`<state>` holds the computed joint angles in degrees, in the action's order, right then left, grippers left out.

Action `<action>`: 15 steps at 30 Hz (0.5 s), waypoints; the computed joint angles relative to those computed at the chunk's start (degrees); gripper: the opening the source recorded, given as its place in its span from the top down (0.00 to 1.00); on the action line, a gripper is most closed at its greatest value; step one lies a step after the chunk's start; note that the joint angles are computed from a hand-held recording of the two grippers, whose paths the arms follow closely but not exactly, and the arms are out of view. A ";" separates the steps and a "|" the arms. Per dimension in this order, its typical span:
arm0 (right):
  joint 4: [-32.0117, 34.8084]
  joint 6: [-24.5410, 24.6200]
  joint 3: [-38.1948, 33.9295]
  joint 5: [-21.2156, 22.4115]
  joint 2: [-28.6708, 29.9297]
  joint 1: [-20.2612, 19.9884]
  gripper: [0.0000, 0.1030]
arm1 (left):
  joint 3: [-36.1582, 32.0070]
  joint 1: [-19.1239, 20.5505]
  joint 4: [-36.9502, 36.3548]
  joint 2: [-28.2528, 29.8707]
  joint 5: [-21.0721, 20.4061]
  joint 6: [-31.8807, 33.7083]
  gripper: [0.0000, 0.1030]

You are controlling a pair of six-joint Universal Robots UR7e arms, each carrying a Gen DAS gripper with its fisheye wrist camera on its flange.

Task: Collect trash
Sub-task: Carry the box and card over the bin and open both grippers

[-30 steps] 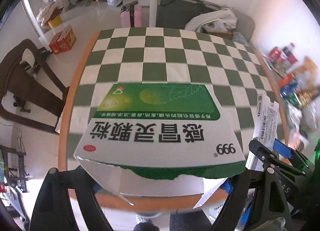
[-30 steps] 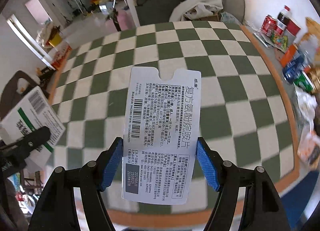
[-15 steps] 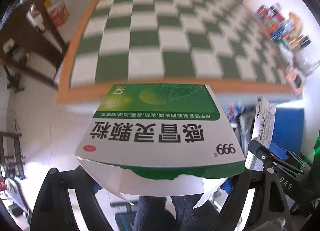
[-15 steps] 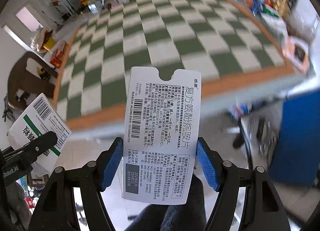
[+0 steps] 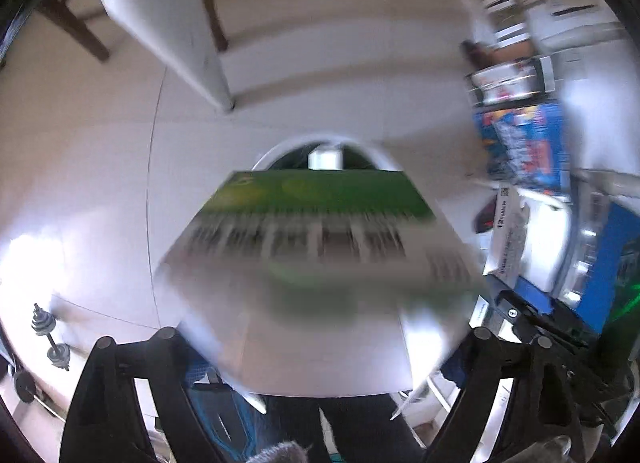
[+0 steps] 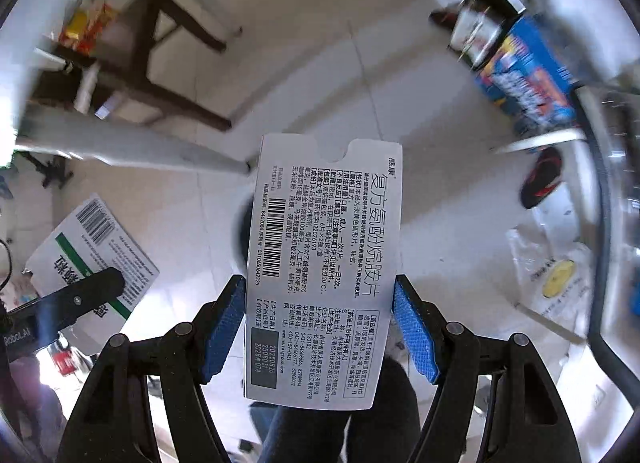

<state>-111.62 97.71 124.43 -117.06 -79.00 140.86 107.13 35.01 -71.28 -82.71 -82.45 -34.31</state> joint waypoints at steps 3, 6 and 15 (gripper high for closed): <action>-14.86 -8.83 9.22 -0.31 2.31 -5.58 0.28 | 6.80 2.63 -5.64 -0.28 1.33 0.22 0.00; -29.20 -18.63 14.99 1.06 8.21 -11.30 0.26 | 10.70 3.07 -9.70 -0.60 3.45 0.04 0.00; -26.62 -18.00 14.23 -1.11 11.74 -9.02 0.00 | 10.23 -2.33 -3.77 -7.05 8.89 -5.89 0.00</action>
